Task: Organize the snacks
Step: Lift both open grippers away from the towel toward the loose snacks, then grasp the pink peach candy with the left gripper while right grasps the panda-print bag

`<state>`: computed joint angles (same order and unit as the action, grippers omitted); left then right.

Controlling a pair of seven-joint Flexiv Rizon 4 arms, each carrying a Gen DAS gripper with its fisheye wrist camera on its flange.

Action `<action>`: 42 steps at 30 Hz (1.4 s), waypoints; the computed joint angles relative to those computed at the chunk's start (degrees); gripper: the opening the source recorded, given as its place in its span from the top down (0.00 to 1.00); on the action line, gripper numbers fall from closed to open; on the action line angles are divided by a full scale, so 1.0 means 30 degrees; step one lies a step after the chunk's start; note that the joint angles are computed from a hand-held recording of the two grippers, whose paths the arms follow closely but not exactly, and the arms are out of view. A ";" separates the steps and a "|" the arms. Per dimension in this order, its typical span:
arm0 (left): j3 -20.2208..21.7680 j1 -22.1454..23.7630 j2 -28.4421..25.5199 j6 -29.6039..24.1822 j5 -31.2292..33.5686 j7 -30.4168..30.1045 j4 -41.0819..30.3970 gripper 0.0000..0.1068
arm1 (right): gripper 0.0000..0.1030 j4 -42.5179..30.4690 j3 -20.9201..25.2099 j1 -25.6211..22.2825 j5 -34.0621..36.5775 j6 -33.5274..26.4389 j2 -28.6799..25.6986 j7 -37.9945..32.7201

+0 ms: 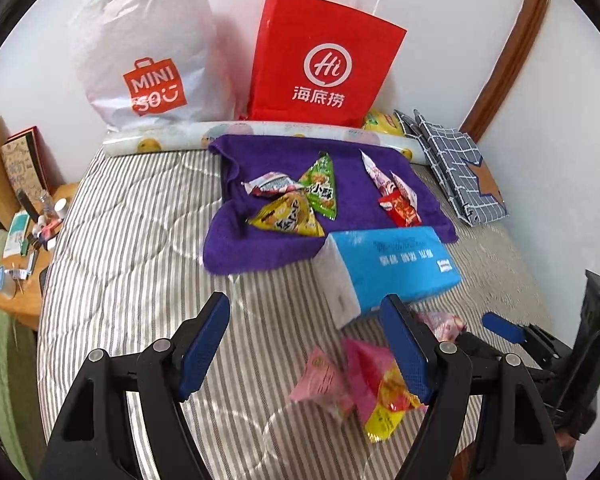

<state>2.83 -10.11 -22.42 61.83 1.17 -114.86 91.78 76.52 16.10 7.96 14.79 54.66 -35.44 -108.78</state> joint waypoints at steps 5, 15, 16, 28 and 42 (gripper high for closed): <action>0.0101 -0.0175 0.0629 0.0209 0.0303 -0.0251 0.0964 0.28 | 0.39 0.0658 -0.0443 0.0618 -0.1105 0.0993 -0.0319 0.0068; 0.0049 -0.0248 0.0939 -0.0119 0.0637 -0.1262 0.2075 0.28 | 0.47 0.0376 -0.0033 0.0489 -0.1725 0.1120 -0.1203 -0.0225; 0.0031 -0.0278 0.0869 -0.0252 0.0664 -0.1317 0.2082 0.28 | 0.49 0.0414 0.0216 0.0257 -0.1470 0.1192 -0.1144 -0.0473; -0.0858 -0.0292 -0.0330 0.0360 -0.1376 -0.0546 0.2845 0.28 | 0.54 0.1477 0.1014 -0.1281 0.0950 0.2487 0.0319 -0.1761; -0.0545 -0.0790 -0.1735 0.0939 -0.1382 -0.1255 0.1750 0.74 | 0.54 0.2175 0.0667 -0.2196 0.2290 0.2812 0.1041 -0.1482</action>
<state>1.19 -12.48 -27.63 64.65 -2.98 -118.62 97.03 83.05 18.10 1.38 21.66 63.10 -32.31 -113.23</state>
